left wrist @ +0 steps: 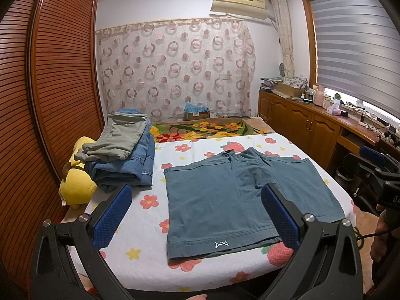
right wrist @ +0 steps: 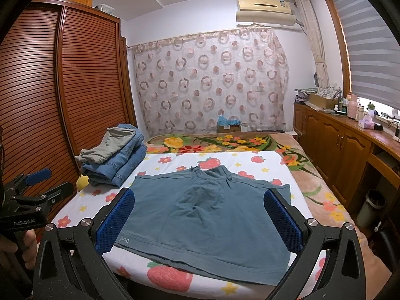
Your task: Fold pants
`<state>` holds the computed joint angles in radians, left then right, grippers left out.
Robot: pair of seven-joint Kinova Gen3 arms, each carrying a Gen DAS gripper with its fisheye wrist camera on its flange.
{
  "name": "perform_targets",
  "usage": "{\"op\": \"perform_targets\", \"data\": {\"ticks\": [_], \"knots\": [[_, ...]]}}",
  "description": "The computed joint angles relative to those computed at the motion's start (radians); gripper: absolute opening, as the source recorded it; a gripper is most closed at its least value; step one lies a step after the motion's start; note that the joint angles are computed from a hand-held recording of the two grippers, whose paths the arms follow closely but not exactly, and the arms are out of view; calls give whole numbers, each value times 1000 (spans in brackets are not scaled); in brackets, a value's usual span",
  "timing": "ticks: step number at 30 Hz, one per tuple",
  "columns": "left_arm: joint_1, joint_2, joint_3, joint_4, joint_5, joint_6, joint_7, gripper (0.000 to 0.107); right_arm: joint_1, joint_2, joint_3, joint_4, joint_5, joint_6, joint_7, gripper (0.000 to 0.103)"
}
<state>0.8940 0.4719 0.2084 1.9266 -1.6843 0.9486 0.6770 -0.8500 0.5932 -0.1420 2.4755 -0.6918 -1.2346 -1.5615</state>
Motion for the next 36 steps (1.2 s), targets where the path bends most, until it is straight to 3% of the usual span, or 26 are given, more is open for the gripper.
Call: {"op": "perform_targets", "data": {"ticks": [24, 36], "knots": [[22, -4, -8, -29, 30, 7, -36, 103, -6, 3, -2, 2, -7, -11, 2, 103], [37, 26, -42, -101, 110, -30, -160, 103, 21, 4, 7, -11, 10, 37, 6, 103]]}}
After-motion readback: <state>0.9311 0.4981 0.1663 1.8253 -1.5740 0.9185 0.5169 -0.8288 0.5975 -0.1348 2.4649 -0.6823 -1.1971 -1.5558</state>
